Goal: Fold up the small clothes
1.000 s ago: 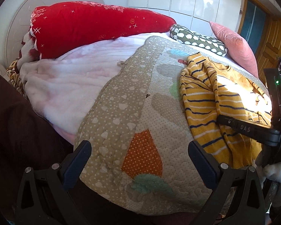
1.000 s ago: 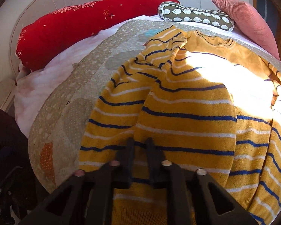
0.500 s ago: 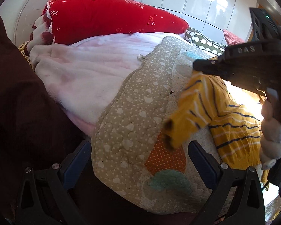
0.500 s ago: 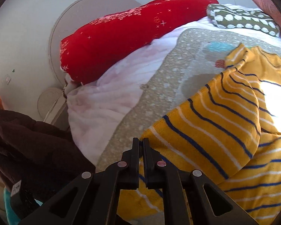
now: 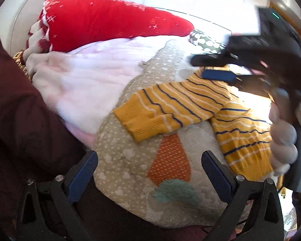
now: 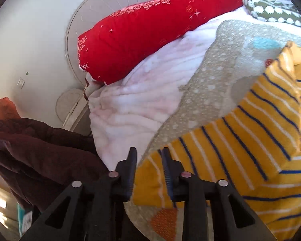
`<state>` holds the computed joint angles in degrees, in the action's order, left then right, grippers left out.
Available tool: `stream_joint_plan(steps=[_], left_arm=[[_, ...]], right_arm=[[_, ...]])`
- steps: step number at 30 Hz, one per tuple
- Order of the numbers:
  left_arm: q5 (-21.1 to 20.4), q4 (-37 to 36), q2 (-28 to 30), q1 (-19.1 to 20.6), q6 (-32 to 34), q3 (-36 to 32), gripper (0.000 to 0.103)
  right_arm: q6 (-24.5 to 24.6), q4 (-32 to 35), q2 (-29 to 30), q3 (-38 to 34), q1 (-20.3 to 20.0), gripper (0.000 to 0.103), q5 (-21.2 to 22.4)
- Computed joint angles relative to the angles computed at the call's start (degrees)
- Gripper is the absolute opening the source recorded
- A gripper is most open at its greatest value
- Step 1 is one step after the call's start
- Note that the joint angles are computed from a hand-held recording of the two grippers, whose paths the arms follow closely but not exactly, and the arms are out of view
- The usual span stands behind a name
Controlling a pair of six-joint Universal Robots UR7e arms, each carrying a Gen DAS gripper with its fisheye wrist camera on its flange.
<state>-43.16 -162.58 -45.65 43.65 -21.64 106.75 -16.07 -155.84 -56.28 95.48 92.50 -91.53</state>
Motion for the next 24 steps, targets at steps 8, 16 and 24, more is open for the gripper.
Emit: stream_joint_plan(steps=[8, 16, 24], left_arm=[[-4.8, 2.4, 2.4, -1.3, 2.1, -2.5, 0.103], [-6.2, 8.5, 5.9, -3.4, -0.1, -7.0, 0.103], [-3.4, 11.7, 7.9, -5.6, 0.2, -8.7, 0.103]], right_arm=[[0.2, -21.8, -25.2, 23.3, -12.6, 0.039, -8.4], [1.2, -27.4, -32.3, 22.8, -23.8, 0.040, -14.8], [-2.6, -24.1, -28.3, 17.1, -25.9, 0.002, -11.6]])
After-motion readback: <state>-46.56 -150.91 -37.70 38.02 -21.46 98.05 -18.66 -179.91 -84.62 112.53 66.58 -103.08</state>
